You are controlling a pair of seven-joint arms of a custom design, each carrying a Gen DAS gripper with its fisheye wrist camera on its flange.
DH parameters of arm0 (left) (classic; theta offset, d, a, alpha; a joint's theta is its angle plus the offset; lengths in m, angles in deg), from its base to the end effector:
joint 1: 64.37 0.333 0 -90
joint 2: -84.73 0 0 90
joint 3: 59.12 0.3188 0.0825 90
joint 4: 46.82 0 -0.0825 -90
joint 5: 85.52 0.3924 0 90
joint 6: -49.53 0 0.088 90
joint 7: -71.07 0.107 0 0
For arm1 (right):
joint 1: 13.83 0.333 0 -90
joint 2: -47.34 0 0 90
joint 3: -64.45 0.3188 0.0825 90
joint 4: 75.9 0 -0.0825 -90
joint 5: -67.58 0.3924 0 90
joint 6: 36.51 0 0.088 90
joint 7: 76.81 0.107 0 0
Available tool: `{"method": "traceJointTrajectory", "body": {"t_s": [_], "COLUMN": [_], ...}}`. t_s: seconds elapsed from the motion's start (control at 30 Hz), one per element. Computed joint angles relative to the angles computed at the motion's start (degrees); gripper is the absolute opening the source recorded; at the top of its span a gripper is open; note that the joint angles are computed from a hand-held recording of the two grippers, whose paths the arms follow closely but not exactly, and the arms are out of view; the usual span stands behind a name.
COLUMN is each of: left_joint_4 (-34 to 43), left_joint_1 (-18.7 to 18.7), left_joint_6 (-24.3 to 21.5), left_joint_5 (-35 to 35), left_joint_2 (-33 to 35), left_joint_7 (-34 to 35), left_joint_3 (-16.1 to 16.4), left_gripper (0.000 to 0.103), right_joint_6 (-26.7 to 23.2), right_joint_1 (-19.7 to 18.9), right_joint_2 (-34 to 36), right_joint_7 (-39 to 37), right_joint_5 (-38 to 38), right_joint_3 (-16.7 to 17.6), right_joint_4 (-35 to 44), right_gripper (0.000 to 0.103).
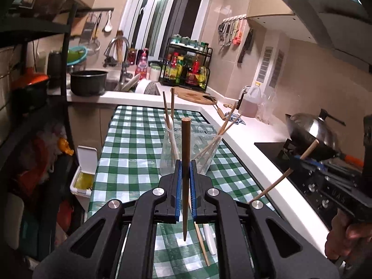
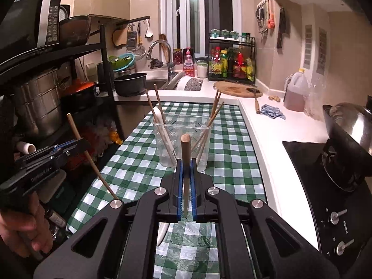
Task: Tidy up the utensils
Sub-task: 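Lift both held chopsticks and carry them over the clear container, then open both grippers to drop the chopsticks into the container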
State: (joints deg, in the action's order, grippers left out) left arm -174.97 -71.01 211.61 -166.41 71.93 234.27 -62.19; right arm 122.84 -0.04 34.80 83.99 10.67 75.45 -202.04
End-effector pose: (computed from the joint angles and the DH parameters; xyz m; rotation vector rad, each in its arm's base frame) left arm 0.5204 -0.0397 0.5212 -1.4779 1.8718 -1.3482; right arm 0.4672 0.2641 0.5466 -1.6253 1.5926 -0.8510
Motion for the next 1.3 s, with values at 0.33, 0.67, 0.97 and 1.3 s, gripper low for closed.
{"method": "traceJointTrajectory", "body": {"t_s": [0.33,0.67,0.97,1.3], "left_joint_4": [13.29,29.64,37.15,41.33], "left_joint_1": [1.83,5.06,5.92,8.12], "left_joint_6": [-2.06,-2.34,2.20,0.90], "left_joint_5": [16.90,12.47,7.88,23.05], "left_joint_2": [7.47,16.64,26.08,33.81], "left_joint_7": [-15.70,-12.75,-6.23,-18.39], "left_joint_3": [-1.17,-4.81,-9.26,-12.03], "left_gripper": [0.006,0.006,0.006,0.006], "right_joint_6": [3.75,1.34,-0.05,-1.57], "right_joint_1": [-0.53,-0.38,2.63,4.72], "right_joint_2": [3.57,11.02,20.92,29.23], "right_joint_7": [-10.05,-14.54,-14.43,-21.60], "right_joint_5": [10.50,10.28,8.59,17.46], "right_joint_3": [-3.81,-5.41,-8.96,-11.78], "right_joint_4": [7.43,22.25,32.43,37.01], "right_gripper": [0.006,0.006,0.006,0.006]}}
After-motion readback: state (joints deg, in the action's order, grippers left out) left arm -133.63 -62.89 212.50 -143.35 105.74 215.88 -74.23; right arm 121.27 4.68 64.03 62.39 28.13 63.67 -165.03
